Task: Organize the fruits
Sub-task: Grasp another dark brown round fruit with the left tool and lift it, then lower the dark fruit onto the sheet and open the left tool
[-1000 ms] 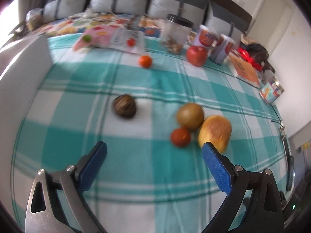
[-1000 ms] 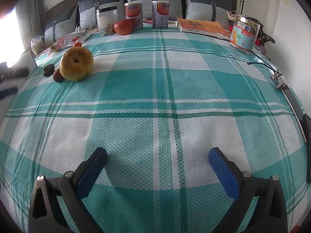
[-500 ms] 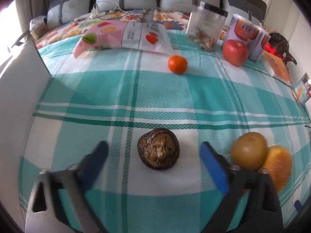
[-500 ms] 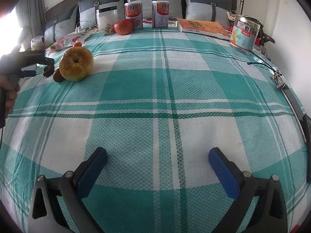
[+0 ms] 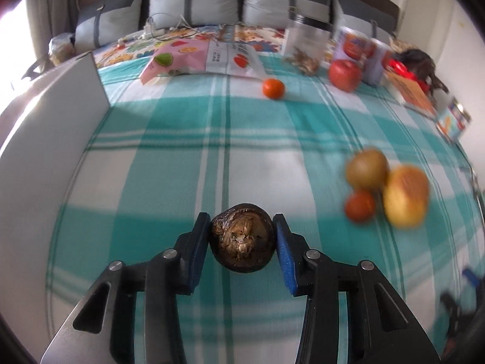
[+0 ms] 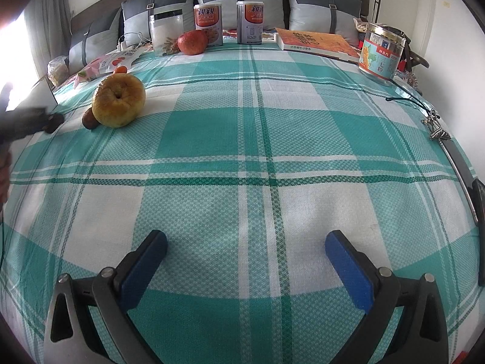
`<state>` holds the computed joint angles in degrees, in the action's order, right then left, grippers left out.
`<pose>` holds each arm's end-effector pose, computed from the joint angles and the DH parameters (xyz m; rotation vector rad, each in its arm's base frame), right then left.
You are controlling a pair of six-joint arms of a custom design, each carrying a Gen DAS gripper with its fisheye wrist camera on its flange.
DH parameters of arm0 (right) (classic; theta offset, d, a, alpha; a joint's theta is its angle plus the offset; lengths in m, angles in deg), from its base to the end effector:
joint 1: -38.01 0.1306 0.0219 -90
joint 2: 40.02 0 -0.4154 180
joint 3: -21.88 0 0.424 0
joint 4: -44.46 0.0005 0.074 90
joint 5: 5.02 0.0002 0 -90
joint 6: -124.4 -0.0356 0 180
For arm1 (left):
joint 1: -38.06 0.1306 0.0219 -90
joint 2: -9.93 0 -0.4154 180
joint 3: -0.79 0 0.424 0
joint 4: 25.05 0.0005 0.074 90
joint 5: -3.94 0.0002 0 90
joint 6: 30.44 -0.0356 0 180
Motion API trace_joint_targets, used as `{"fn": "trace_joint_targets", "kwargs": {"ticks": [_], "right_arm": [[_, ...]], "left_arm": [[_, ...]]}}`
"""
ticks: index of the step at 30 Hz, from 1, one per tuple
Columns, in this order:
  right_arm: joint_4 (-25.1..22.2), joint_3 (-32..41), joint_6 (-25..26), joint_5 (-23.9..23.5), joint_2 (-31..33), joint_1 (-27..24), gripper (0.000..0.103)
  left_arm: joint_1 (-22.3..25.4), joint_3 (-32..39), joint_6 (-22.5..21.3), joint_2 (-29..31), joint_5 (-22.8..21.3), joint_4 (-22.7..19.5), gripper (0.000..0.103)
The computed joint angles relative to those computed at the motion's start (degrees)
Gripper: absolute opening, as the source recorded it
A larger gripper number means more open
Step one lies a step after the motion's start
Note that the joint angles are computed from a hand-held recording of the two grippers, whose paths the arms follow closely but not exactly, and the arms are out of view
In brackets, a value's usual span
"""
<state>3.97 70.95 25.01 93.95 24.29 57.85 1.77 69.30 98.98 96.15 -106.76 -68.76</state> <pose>0.2957 0.1003 0.3032 -0.1691 2.5201 0.0048 0.3695 -0.2564 0.3218 -0.1869 2.5281 -0.0307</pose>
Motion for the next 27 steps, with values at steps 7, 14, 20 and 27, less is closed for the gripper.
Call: {"fn": "trace_joint_targets", "kwargs": {"ticks": [7,14,20,27], "right_arm": [[0.0,0.0,0.0,0.0,0.0,0.0,0.103],[0.1,0.0,0.0,0.0,0.0,0.0,0.103],[0.1,0.0,0.0,-0.1,0.0,0.0,0.103],[0.1,0.0,0.0,-0.1,0.0,0.0,0.103]], "left_arm": [[-8.7,-5.0,6.9,-6.5,-3.4,-4.0,0.043],[-13.0,-7.1,9.8,-4.8,-8.3,-4.0,0.053],[-12.7,-7.4,12.5,-3.9,-11.7,-5.5,0.097],[-11.8,-8.3,13.9,-4.5,-9.9,-4.6,0.100]]}}
